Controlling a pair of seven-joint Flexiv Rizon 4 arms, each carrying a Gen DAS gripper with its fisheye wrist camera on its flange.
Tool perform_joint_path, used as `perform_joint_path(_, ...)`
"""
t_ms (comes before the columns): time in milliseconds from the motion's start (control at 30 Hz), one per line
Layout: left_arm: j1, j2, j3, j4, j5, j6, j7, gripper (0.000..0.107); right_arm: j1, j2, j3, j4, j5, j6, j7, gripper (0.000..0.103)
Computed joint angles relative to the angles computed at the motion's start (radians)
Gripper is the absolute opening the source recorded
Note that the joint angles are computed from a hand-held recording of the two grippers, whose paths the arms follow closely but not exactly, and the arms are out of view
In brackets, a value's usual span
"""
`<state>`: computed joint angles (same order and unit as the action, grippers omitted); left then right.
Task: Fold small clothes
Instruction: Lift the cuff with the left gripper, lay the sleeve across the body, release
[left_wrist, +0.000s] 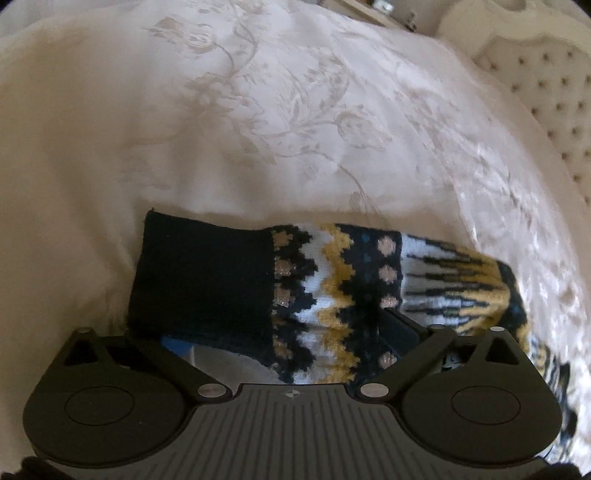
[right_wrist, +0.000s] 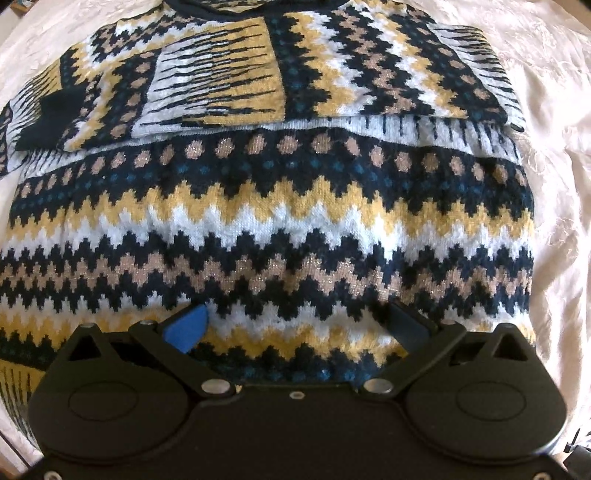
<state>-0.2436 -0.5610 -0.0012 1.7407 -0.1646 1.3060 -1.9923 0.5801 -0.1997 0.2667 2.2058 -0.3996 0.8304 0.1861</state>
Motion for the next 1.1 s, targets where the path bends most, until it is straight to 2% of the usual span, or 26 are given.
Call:
perform_joint_path(100,0.013,0.005,-0.017,0.029,-0.034,0.048,-0.030,0.102,0.000,-0.003,-0.002,0.007,-0.009,0.014,0.009,0.103)
perform_joint_path(167,0.025,0.013,-0.026,0.030,-0.057,0.025,-0.036,0.098,0.000,-0.006,-0.005,0.009,-0.015,0.020,0.015,0.103)
perform_joint_path(200,0.018,0.015,-0.013,0.018,-0.055,-0.002,-0.048,0.082,0.001,-0.007,-0.006,0.011,-0.021,0.024,0.020,0.103)
perform_joint_path(233,-0.013,0.020,0.032,0.004,-0.031,-0.025,-0.079,0.062,0.002,-0.006,-0.007,0.014,-0.028,0.026,0.027,0.103)
perform_joint_path(267,-0.034,0.021,0.068,-0.018,0.026,-0.051,-0.127,0.012,0.004,-0.004,-0.008,0.018,-0.035,0.028,0.035,0.103)
perform_joint_path(300,-0.032,0.030,0.072,-0.017,0.029,-0.059,-0.116,0.007,0.006,-0.002,-0.008,0.021,-0.043,0.030,0.045,0.103)
perform_joint_path(367,-0.001,0.043,0.031,-0.003,0.016,-0.022,-0.090,0.007,0.008,0.007,-0.009,0.032,-0.060,0.038,0.069,0.103)
perform_joint_path(500,-0.049,0.093,0.085,-0.017,0.118,0.030,-0.097,0.007,0.008,0.056,-0.007,0.068,-0.111,0.047,0.145,0.102)
perform_joint_path(700,-0.044,0.151,0.047,-0.029,0.130,0.156,-0.057,0.007,-0.012,0.134,0.004,0.118,-0.249,0.047,0.257,0.103)
perform_joint_path(833,-0.078,0.171,0.059,-0.086,0.138,0.149,-0.044,0.007,-0.048,0.183,0.008,0.146,-0.323,0.080,0.292,0.103)
perform_joint_path(1000,-0.168,0.151,0.100,-0.208,0.223,0.062,-0.079,0.007,-0.097,0.223,0.009,0.167,-0.389,0.125,0.277,0.103)
perform_joint_path(1100,-0.206,0.129,0.076,-0.267,0.266,0.020,-0.077,0.007,-0.126,0.249,0.009,0.191,-0.426,0.165,0.274,0.103)
